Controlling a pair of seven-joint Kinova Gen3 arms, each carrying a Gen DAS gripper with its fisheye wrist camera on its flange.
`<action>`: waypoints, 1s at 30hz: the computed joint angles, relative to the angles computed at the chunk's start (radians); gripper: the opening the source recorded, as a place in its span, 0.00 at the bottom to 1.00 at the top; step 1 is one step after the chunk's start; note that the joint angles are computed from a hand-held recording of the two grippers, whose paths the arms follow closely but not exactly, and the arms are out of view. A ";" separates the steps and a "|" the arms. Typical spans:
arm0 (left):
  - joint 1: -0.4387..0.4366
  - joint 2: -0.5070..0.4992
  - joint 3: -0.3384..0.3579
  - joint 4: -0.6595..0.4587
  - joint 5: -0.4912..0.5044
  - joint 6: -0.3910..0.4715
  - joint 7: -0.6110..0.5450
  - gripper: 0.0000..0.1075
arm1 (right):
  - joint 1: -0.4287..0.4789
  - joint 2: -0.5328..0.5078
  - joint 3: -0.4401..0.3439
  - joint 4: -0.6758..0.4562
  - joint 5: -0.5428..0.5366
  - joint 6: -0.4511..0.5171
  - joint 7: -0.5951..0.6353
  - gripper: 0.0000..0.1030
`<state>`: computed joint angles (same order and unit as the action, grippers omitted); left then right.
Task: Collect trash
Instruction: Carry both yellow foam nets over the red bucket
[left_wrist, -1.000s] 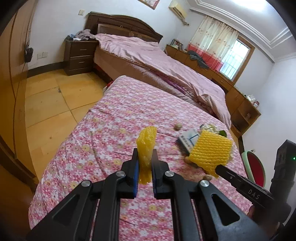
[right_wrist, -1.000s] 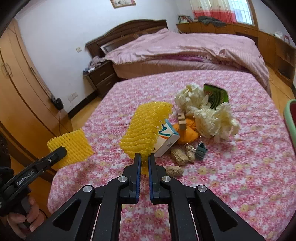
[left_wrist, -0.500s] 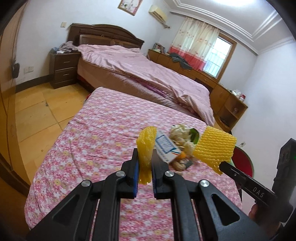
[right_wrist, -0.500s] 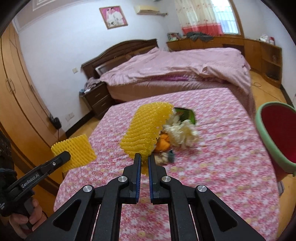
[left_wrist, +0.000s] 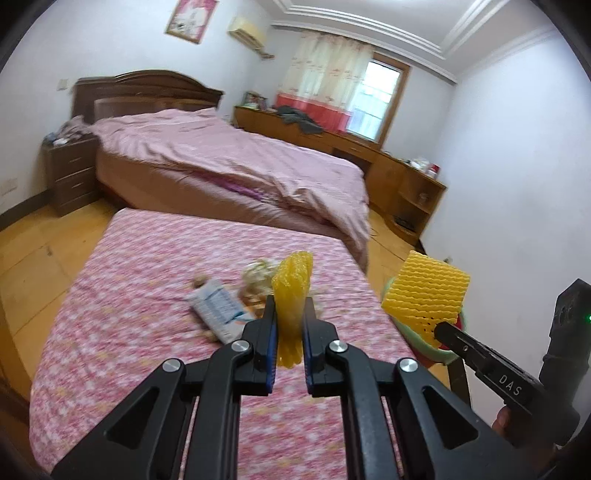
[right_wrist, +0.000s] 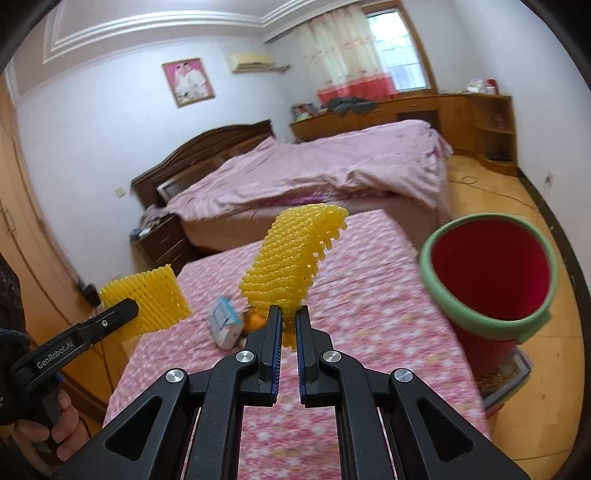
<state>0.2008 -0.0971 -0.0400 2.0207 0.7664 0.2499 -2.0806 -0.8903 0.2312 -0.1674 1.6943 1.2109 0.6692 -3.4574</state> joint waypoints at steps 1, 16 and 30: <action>-0.006 0.009 0.024 -0.013 -0.019 -0.002 0.015 0.09 | 0.000 -0.011 0.003 0.012 0.005 0.008 -0.013 0.07; 0.039 0.238 0.212 -0.278 -0.380 0.055 0.321 0.09 | 0.137 -0.131 -0.050 0.169 0.034 0.094 -0.179 0.07; 0.171 0.518 0.250 -0.588 -0.582 0.177 0.450 0.09 | 0.281 -0.119 -0.010 0.274 0.029 -0.007 -0.270 0.07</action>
